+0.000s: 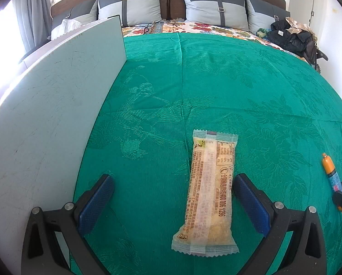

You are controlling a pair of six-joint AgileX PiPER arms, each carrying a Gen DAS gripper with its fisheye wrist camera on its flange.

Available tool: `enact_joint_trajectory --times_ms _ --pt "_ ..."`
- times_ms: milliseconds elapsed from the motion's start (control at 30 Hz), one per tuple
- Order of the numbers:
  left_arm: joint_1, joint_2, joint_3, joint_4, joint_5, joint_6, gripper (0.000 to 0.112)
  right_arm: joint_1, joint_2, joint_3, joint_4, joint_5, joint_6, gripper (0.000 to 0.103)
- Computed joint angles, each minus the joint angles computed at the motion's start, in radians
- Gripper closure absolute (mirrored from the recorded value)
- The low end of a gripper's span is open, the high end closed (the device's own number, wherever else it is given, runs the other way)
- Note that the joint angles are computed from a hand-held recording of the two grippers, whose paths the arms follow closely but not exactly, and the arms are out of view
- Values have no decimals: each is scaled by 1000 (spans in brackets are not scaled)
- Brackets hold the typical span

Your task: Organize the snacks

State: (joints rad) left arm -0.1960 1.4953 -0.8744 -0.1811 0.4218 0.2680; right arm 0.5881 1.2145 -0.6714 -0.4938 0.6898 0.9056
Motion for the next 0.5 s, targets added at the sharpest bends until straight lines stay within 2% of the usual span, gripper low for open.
enact_joint_trajectory --times_ms 67,133,200,300,400,500 --pt "0 0 0 0 0 0 9 48 -12 39 -105 -19 121 86" --pt "0 0 0 1 0 0 9 45 -16 66 -161 -59 179 79" --pt "0 1 0 2 0 -1 9 52 -24 88 -196 -82 239 49" --pt "-1 0 0 1 0 -1 9 122 -8 108 -322 -55 384 37" --pt "-1 0 0 2 -1 -2 9 118 -8 117 -325 -54 422 28" --pt "-2 0 -1 4 0 -5 9 117 -6 113 -323 -41 423 24"
